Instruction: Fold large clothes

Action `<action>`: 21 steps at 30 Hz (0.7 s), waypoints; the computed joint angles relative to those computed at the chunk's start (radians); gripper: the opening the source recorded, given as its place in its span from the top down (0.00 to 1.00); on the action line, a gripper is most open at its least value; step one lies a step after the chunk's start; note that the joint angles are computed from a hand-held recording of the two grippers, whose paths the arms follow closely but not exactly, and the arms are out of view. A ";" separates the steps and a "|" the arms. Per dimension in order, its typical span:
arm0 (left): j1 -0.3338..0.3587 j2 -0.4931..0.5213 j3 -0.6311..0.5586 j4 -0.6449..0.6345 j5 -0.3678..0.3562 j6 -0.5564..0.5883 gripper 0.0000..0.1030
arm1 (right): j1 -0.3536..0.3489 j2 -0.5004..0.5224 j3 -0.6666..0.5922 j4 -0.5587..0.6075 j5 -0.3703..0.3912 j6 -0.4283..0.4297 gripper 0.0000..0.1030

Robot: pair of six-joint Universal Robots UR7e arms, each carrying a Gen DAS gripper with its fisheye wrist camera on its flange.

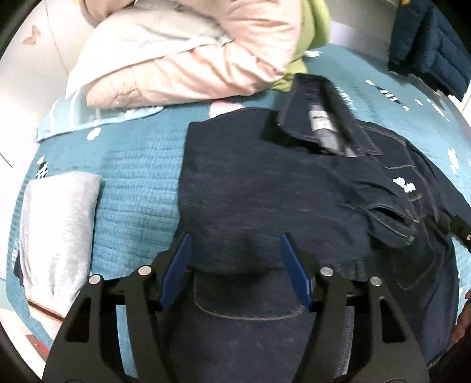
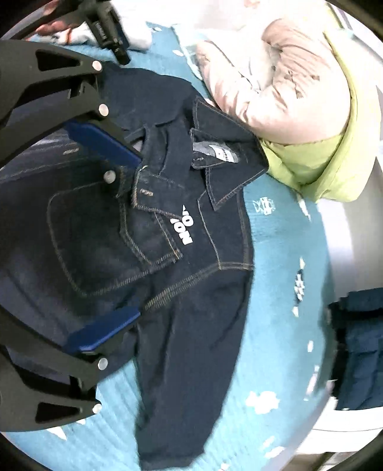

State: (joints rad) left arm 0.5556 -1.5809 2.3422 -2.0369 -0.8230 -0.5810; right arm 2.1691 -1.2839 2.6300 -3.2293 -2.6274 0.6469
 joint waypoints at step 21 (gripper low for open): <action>-0.252 0.242 -0.016 -0.183 -0.162 0.013 0.39 | -0.143 -0.961 0.188 0.622 -0.073 0.329 0.09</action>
